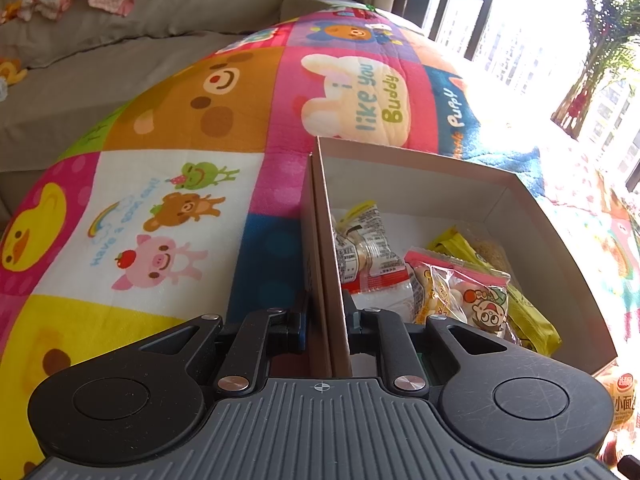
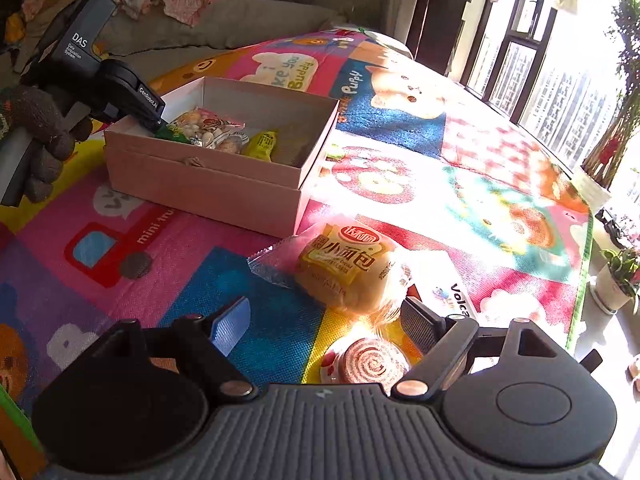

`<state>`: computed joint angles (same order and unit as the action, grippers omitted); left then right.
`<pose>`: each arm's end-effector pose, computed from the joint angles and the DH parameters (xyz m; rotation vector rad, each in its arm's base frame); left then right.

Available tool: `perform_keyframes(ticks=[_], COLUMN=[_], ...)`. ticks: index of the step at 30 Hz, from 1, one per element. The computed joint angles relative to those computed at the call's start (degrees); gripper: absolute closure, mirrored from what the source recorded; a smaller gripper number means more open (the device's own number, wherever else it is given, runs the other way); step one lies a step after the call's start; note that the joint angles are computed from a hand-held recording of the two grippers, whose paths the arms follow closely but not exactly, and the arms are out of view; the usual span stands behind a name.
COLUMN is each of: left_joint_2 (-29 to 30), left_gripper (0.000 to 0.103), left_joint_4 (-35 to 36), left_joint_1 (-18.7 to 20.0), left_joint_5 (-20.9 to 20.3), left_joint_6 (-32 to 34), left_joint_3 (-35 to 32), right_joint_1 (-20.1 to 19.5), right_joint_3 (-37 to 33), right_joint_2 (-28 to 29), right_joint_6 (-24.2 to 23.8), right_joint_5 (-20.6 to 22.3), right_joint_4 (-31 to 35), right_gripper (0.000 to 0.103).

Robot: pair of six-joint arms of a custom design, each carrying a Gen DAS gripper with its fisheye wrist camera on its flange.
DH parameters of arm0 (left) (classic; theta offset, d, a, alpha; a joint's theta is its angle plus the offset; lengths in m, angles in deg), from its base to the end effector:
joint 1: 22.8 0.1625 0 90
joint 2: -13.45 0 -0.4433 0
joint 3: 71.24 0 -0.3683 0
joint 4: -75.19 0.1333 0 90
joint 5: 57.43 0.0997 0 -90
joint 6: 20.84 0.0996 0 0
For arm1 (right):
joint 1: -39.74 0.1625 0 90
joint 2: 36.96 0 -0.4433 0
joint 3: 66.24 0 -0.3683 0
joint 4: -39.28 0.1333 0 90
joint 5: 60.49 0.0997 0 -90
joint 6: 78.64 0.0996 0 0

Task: Organize objects
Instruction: 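Reach the right gripper to the swirl lollipop and grasp its stick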

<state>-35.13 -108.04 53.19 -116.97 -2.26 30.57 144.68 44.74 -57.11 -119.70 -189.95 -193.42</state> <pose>0.0221 -0.6706 0.1982 0.4556 2.4258 -0.8666 0.2050 -0.4968 -0.0221 0.6791 -2.0770 0.8454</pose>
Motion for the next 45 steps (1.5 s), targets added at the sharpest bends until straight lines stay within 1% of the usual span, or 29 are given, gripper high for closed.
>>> perform_keyframes(ticks=[2, 4, 6, 8, 9, 10, 11, 12, 13, 15, 16, 17, 19, 22, 25, 27, 28, 29, 31, 32, 33, 35, 36, 37, 40, 41, 42, 44, 45], left_joint_2=[0.01, -0.08, 0.04, -0.02, -0.02, -0.05, -0.01, -0.02, 0.02, 0.09, 0.09, 0.07, 0.07, 0.07, 0.13, 0.10, 0.11, 0.13, 0.14, 0.15, 0.23, 0.21, 0.20, 0.17, 0.18, 0.18, 0.19, 0.10, 0.10], left_gripper=[0.086, 0.086, 0.086, 0.086, 0.086, 0.086, 0.086, 0.086, 0.086, 0.086, 0.086, 0.086, 0.086, 0.086, 0.086, 0.086, 0.086, 0.086, 0.086, 0.086, 0.086, 0.086, 0.086, 0.086, 0.086, 0.086, 0.087, 0.086, 0.086], left_joint_4=[-0.04, 0.03, 0.00, 0.15, 0.18, 0.19, 0.26, 0.30, 0.26, 0.22, 0.22, 0.19, 0.20, 0.23, 0.21, 0.39, 0.41, 0.41, 0.41, 0.36, 0.31, 0.25, 0.41, 0.46, 0.43, 0.36, 0.38, 0.52, 0.52], left_joint_1=[0.01, 0.02, -0.07, -0.12, -0.22, -0.26, -0.31, -0.31, -0.32, -0.36, -0.36, -0.35, -0.32, -0.34, -0.36, -0.32, -0.32, -0.34, -0.36, -0.38, -0.44, -0.41, -0.40, -0.38, -0.39, -0.38, -0.39, -0.34, -0.30], left_joint_5=[0.01, -0.09, 0.02, 0.09, 0.21, 0.29, 0.38, 0.39, 0.40, 0.49, 0.49, 0.43, 0.37, 0.39, 0.51, 0.42, 0.46, 0.55, 0.63, 0.71, 0.87, 0.81, 0.71, 0.66, 0.71, 0.73, 0.71, 0.50, 0.41], left_joint_6=[0.02, -0.17, -0.11, -0.13, -0.10, -0.06, -0.07, -0.11, -0.11, -0.02, -0.02, -0.08, -0.12, -0.13, -0.08, -0.01, 0.07, 0.10, 0.08, 0.08, 0.11, 0.16, 0.04, 0.05, 0.08, 0.17, 0.15, 0.12, 0.18], left_joint_3=[-0.01, 0.04, 0.00, 0.04, 0.10, 0.15, 0.08, 0.07, 0.06, 0.02, 0.02, 0.04, 0.05, 0.03, -0.01, -0.03, -0.04, -0.05, -0.06, -0.04, -0.08, -0.04, -0.09, -0.10, -0.11, -0.07, -0.11, -0.07, -0.08], right_joint_1=[-0.38, -1.59, -2.54, -3.26, -3.47, -3.46, -3.45, -3.68, -3.54, -3.12, -2.66, -1.73, -0.91, -1.75, -3.01, -3.43, -3.70, -3.70, -3.73, -3.32, -2.73, -1.13, -0.98, -1.00, -1.99, -2.42, -2.52, -2.46, -2.33], right_joint_3=[0.88, 3.31, 4.24, 5.05, 5.55, 6.10, 7.27, 8.38, 9.27, 10.16, 10.23, 9.67, 8.59, 7.20, 7.39, 7.86, 8.23, 8.60, 10.03, 10.33, 10.29, 9.00, 8.21, 7.52, 4.71, 4.18, 3.81, 3.07, 2.94], right_joint_2=[-1.39, -4.49, -5.19, -5.46, -5.46, -5.46, -6.19, -7.33, -8.09, -8.92, -8.59, -7.63, -6.42, -5.98, -5.97, -6.62, -7.23, -7.51, -9.06, -9.12, -8.81, -6.81, -6.35, -6.05, -5.14, -4.64, -4.01, -3.33, -2.89], right_joint_6=[0.84, 4.77, 6.69, 10.19, 11.94, 13.19, 14.96, 16.97, 18.74, 17.64, 16.12, 13.47, 10.90, 11.60, 12.75, 15.54, 17.79, 18.65, 19.00, 17.99, 16.56, 12.89, 12.75, 13.39, 18.28, 19.11, 18.63, 18.56, 18.08], right_joint_5=[-0.05, 0.67, -0.10, -0.97, -0.60, 0.49, 2.72, 6.00, 9.61, 14.36, 14.53, 13.14, 9.26, 3.63, 3.23, 4.86, 6.78, 8.73, 15.23, 16.99, 17.16, 13.61, 11.66, 9.98, 3.92, 2.90, 2.77, 2.89, 3.31], right_joint_4=[-0.12, 3.60, 5.04, 7.66, 8.38, 8.62, 9.99, 12.39, 14.44, 16.81, 15.94, 14.09, 11.50, 11.46, 11.30, 13.45, 15.31, 15.92, 19.03, 19.21, 18.77, 15.39, 14.80, 14.86, 15.31, 14.20, 12.41, 11.70, 11.23], right_gripper=[0.017, 0.010, 0.008, 0.008, 0.008, 0.008, 0.008, 0.008, 0.005, 0.006, 0.006, 0.006, 0.006, 0.006, 0.006, 0.006, 0.006, 0.006, 0.006, 0.006, 0.006, 0.007, 0.007, 0.007, 0.009, 0.009, 0.009, 0.009, 0.012])
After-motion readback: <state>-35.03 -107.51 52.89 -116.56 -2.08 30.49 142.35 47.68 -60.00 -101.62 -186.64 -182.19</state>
